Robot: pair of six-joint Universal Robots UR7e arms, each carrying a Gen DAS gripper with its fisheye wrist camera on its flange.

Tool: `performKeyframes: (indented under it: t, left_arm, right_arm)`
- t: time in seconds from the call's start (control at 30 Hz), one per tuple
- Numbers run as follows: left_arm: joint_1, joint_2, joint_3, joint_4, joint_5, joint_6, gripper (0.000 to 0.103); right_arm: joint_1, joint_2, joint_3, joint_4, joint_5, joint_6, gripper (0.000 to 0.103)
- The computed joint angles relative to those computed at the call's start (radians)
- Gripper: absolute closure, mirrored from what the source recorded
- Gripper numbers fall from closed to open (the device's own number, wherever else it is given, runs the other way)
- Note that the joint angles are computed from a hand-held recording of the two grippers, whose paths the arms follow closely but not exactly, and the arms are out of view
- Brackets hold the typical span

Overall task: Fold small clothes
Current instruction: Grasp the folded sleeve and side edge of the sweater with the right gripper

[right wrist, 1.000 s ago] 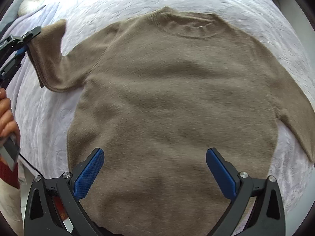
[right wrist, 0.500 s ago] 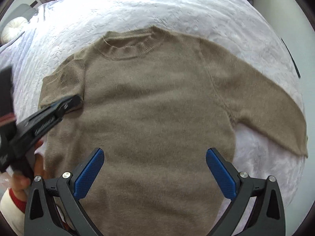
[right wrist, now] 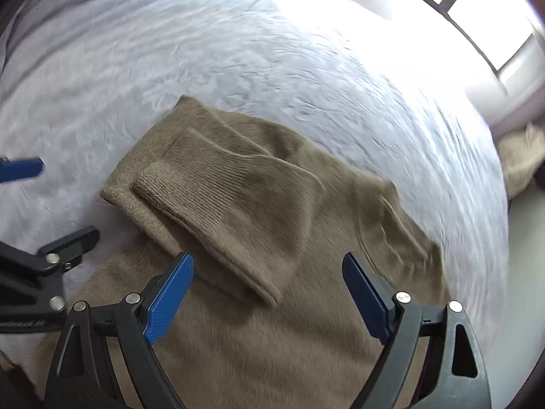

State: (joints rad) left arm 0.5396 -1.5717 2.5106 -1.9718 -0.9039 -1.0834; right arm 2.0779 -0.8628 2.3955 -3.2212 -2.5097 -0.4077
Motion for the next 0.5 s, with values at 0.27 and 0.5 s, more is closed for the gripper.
performKeyframes:
  t: [0.27, 0.5]
  left_arm:
    - [0.039, 0.118, 0.011, -0.153, -0.004, 0.033, 0.003]
    - [0.083, 0.228, -0.029, -0.217, 0.022, 0.034, 0.003]
  right_arm:
    - [-0.038, 0.215, -0.058, -0.307, -0.115, -0.23, 0.085]
    - [-0.233, -0.158, 0.046, -0.117, 0.157, 0.266, 0.092]
